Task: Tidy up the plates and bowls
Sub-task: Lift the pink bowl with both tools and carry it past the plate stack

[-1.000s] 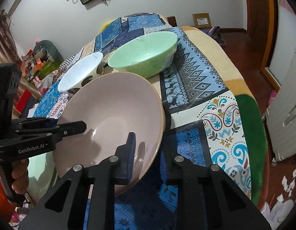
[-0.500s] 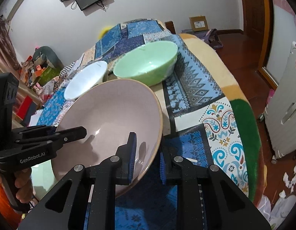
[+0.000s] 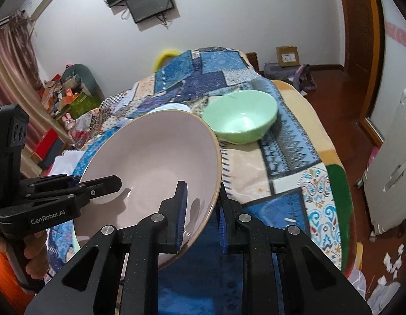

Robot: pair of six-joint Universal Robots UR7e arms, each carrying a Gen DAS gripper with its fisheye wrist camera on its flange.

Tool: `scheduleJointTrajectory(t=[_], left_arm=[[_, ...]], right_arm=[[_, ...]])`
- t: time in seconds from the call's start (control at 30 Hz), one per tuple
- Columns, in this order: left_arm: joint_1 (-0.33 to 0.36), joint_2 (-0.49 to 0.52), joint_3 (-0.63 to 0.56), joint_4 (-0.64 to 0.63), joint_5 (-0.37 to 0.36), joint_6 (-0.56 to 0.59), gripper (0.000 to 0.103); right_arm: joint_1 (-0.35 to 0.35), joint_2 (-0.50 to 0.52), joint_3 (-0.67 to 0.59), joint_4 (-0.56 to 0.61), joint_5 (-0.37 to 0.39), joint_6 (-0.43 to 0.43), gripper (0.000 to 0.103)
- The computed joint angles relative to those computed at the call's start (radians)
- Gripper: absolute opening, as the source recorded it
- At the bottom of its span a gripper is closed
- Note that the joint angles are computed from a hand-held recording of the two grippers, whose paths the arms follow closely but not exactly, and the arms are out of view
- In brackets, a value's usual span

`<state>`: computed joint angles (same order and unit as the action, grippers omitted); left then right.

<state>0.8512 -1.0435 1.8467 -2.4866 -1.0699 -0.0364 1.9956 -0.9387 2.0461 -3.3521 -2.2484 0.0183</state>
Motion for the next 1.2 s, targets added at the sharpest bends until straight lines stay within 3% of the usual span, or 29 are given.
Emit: scheduleJointTrajectory(t=[0.67, 1.2], left_arm=[[0.042, -0.307, 0.134, 0.029, 0.084, -0.028, 0.023], [0.096, -0.467, 0.17, 0.099, 0.181, -0.049, 0.023]], right_arm=[[0.118, 0.196, -0.196, 0.089, 0.047, -0.019, 0.019], [0.145, 0.325, -0.347, 0.187, 0.137, -0.052, 0.019]])
